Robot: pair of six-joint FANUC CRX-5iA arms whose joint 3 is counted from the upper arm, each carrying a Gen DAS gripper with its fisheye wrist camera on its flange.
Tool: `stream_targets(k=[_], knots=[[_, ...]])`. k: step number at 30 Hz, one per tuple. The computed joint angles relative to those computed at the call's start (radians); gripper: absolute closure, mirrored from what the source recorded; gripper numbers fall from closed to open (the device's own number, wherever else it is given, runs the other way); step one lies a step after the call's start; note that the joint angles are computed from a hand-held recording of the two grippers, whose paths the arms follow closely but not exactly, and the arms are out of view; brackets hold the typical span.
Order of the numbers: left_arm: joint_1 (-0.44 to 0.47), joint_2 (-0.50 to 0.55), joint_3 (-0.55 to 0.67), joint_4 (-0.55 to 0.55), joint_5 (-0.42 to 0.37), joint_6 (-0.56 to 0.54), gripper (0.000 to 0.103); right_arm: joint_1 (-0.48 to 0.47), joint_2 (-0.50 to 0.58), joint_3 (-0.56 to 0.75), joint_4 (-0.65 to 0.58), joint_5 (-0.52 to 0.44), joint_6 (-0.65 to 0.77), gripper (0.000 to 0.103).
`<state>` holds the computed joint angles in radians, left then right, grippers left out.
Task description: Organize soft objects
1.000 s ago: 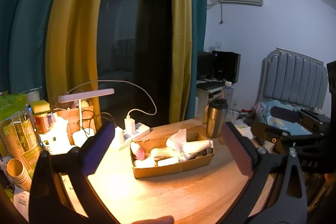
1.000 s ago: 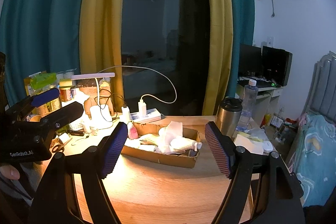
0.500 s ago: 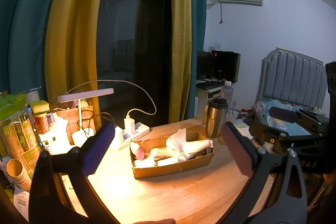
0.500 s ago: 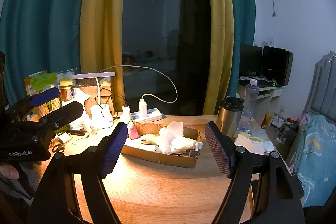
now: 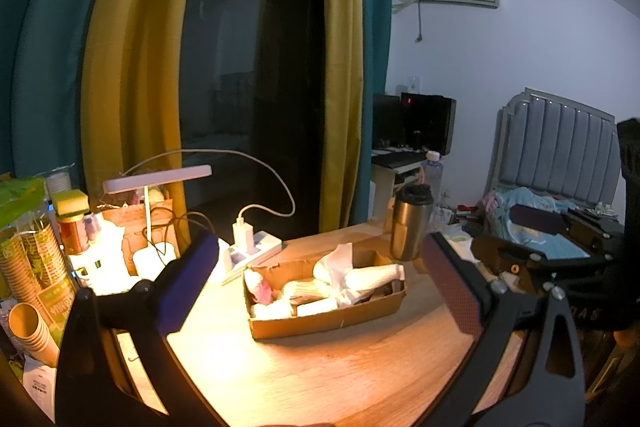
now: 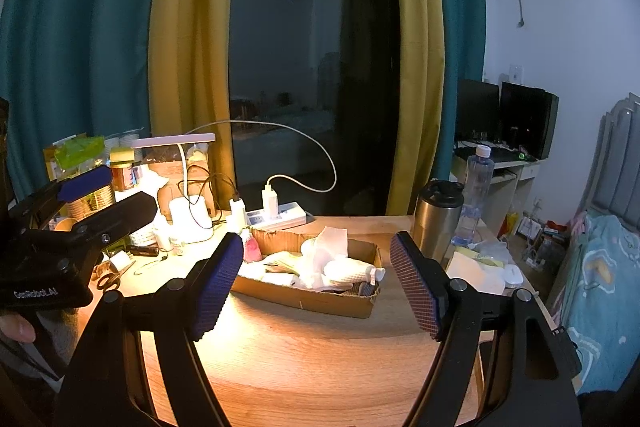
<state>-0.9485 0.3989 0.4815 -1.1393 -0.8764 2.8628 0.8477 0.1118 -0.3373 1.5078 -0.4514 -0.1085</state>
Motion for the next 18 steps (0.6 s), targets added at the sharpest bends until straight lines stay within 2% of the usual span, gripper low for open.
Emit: stream_targets(k=[18], knots=[[0.012,0.013,0.009,0.015,0.008,-0.01,0.001,-0.012,0.018,0.016,-0.026,0.028,0.024,0.024]])
